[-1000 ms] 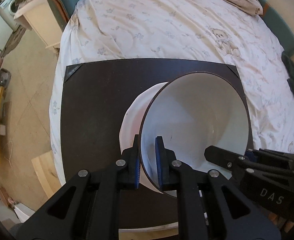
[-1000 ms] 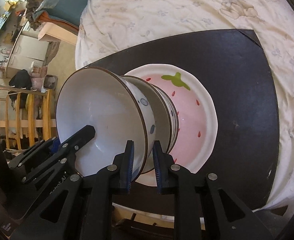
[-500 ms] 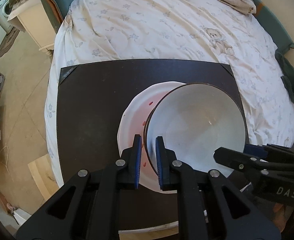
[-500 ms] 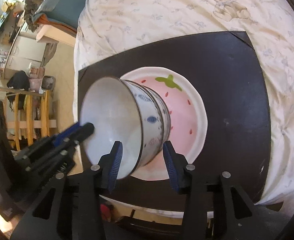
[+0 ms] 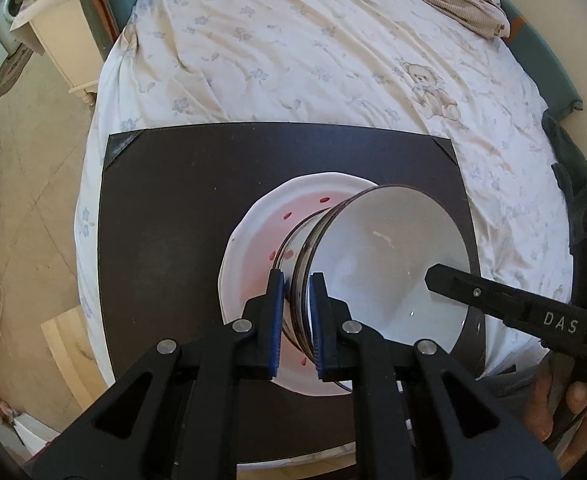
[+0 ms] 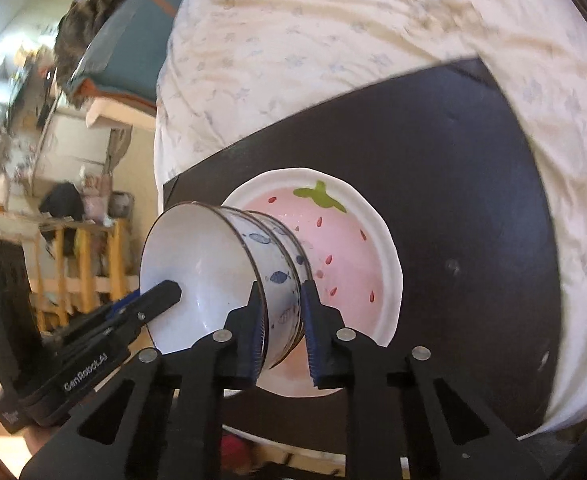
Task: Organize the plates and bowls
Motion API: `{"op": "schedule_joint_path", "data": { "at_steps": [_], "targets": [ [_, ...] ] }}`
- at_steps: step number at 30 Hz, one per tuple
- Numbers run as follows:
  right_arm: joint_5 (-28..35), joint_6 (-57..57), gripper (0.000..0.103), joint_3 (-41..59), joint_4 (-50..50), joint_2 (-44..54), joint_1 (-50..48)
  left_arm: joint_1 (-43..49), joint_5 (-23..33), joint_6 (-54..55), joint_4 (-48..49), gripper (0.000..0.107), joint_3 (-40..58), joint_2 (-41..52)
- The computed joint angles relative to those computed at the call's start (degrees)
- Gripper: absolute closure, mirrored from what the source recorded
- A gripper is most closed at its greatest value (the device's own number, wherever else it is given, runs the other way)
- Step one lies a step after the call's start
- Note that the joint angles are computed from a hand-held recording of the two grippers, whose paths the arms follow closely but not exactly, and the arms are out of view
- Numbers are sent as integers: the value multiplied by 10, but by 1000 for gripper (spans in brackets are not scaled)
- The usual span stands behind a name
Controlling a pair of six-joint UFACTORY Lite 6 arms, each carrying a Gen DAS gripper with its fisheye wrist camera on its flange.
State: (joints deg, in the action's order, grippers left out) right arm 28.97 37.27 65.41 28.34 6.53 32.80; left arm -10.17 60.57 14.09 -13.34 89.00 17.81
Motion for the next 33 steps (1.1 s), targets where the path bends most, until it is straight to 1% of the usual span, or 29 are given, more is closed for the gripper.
{"op": "schedule_joint_path", "data": {
  "at_steps": [1, 3, 5, 10, 13, 20, 24, 26, 27, 28, 30, 32, 33],
  "targets": [
    [-6, -31, 84, -13, 40, -5, -9, 0, 10, -7, 2, 97, 18, 14],
    [4, -49, 84, -9, 61, 0, -17, 7, 40, -17, -5, 97, 59, 47],
    [26, -34, 85, 18, 49, 12, -20, 8, 53, -22, -4, 97, 79, 63],
    [89, 16, 85, 111, -14, 70, -22, -2, 64, -36, 13, 97, 108, 85],
    [107, 35, 84, 141, -37, 88, -21, 4, 82, -36, 6, 96, 137, 108],
    [128, 44, 84, 178, -56, 115, -27, -3, 89, -47, 21, 96, 154, 122],
    [123, 36, 84, 170, -49, 111, -28, -5, 69, -37, 18, 96, 118, 90],
    [99, 18, 83, 141, -37, 87, -27, -5, 51, -25, 19, 95, 90, 63],
    [87, 10, 83, 126, -33, 75, -26, -4, 46, -22, 22, 93, 74, 45],
    [70, 9, 81, 104, -37, 55, -24, -3, 42, -20, 21, 85, 63, 33],
    [45, 30, 81, 73, -63, 21, -14, 5, 19, -4, 8, 76, 25, -9],
    [29, 89, 81, 48, -126, -15, 6, 12, -39, 16, 0, 76, -41, -79],
    [27, 141, 81, 36, -180, -36, 21, 13, -58, 21, 3, 76, -65, -104]
  ]
}}
